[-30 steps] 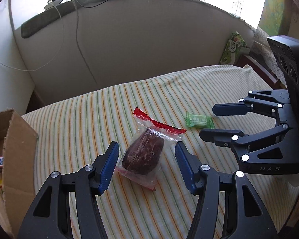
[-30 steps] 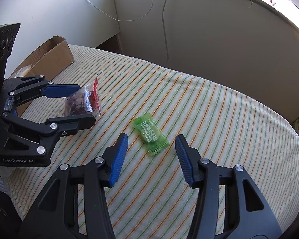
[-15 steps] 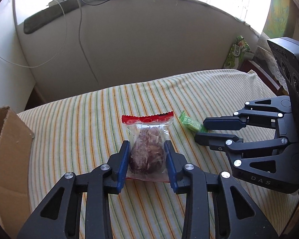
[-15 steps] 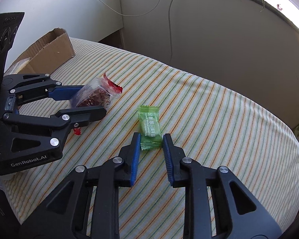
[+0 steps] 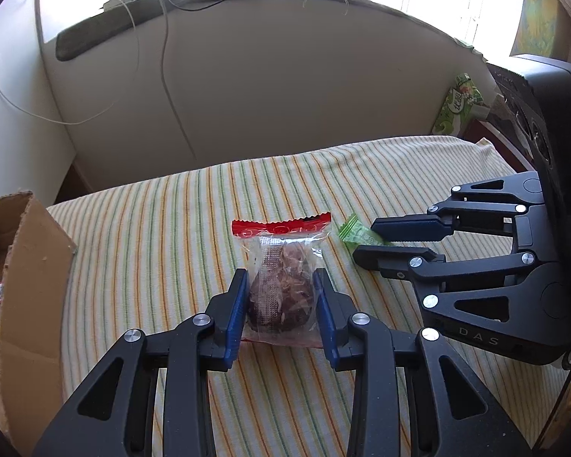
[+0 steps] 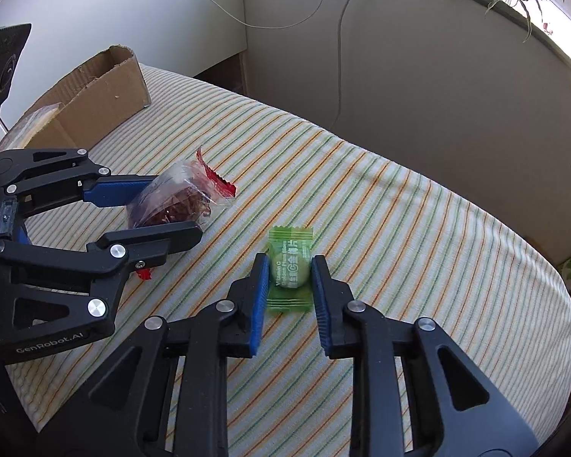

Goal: Organize snacks
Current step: 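Grasp the red-sealed meat bag with the left tool while the right tool grasps the green candy, then carry the meat bag and green candy into the box and open both tools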

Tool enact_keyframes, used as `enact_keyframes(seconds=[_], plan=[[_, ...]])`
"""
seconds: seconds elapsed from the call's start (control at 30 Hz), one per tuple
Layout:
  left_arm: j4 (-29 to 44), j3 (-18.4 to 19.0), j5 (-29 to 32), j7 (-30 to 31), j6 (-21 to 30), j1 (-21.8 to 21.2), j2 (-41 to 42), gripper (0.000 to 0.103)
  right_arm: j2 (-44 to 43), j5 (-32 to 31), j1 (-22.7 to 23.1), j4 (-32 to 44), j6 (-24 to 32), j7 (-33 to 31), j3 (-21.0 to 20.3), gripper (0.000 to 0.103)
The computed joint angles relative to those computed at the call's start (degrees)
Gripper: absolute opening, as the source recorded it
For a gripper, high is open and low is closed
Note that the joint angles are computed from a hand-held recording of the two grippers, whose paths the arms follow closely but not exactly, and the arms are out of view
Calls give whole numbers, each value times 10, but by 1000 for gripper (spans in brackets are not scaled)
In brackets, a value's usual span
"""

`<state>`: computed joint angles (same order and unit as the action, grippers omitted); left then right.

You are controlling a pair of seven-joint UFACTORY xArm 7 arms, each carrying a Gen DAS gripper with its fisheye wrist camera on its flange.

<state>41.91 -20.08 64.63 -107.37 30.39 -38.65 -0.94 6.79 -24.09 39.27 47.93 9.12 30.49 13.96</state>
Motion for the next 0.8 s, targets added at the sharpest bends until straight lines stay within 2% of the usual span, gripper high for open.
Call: enact_keyframes(seconds=[0.1, 0.4, 0.57, 0.8], plan=[[-14, -3, -3, -11, 4, 1, -22, 32, -7, 29, -7, -7, -7, -18, 9, 23], [-66, -44, -46, 1, 36, 23, -135, 32, -40, 24, -4, -4, -10, 2, 21, 23], [-112, -69, -103, 28, 56, 34, -224, 32, -37, 20, 4, 30, -9, 9, 35, 22], [-180, -91, -202, 78, 99, 33, -350, 32, 5, -28, 44, 114, 5, 48, 28, 23]])
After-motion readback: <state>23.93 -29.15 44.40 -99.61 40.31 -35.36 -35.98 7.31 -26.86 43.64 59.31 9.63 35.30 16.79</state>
